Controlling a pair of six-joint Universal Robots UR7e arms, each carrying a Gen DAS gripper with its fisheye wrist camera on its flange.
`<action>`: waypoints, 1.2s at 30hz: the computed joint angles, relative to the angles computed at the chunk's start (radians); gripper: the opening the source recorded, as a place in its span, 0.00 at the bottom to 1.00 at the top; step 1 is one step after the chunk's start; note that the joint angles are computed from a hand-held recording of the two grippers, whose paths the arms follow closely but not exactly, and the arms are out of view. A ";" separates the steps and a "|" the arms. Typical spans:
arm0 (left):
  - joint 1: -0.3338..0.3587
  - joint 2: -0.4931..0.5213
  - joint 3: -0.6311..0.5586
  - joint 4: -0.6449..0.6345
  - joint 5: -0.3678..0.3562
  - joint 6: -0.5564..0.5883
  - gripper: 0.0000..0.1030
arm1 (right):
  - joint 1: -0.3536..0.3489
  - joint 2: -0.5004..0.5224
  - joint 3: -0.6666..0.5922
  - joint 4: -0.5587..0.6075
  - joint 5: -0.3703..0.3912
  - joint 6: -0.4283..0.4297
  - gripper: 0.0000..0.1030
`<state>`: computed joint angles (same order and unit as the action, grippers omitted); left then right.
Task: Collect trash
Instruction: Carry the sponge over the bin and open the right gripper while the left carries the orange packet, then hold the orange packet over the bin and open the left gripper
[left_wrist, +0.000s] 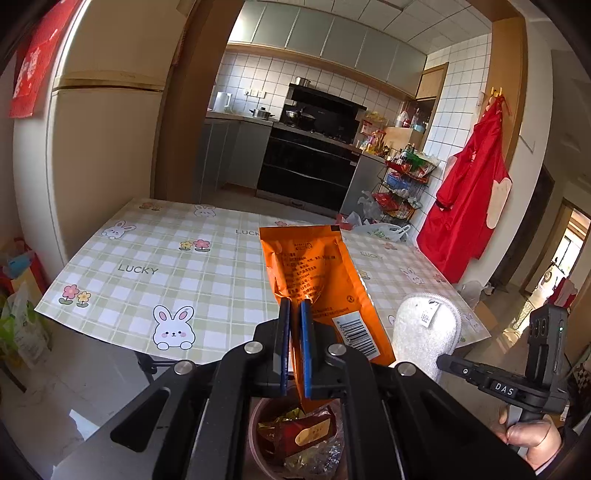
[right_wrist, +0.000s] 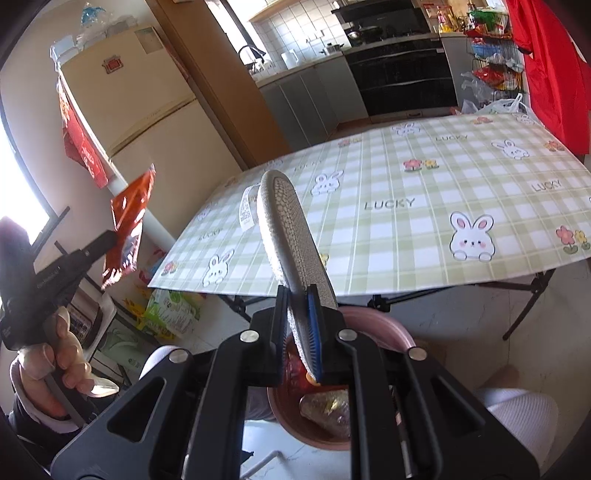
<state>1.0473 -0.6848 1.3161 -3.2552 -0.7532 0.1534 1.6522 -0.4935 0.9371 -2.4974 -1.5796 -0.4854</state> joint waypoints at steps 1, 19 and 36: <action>-0.002 -0.005 0.011 -0.004 -0.001 -0.006 0.06 | 0.000 -0.001 0.004 0.002 -0.002 0.004 0.14; 0.007 0.012 0.031 -0.015 0.013 -0.009 0.06 | 0.028 0.042 -0.016 -0.106 -0.141 -0.042 0.69; 0.025 0.041 0.009 0.117 -0.024 -0.079 0.06 | 0.031 0.056 -0.009 -0.252 -0.194 -0.072 0.95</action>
<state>1.0719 -0.6435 1.3255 -3.1384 -0.7772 0.0748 1.6834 -0.4377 0.9280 -2.7499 -1.7739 -0.5575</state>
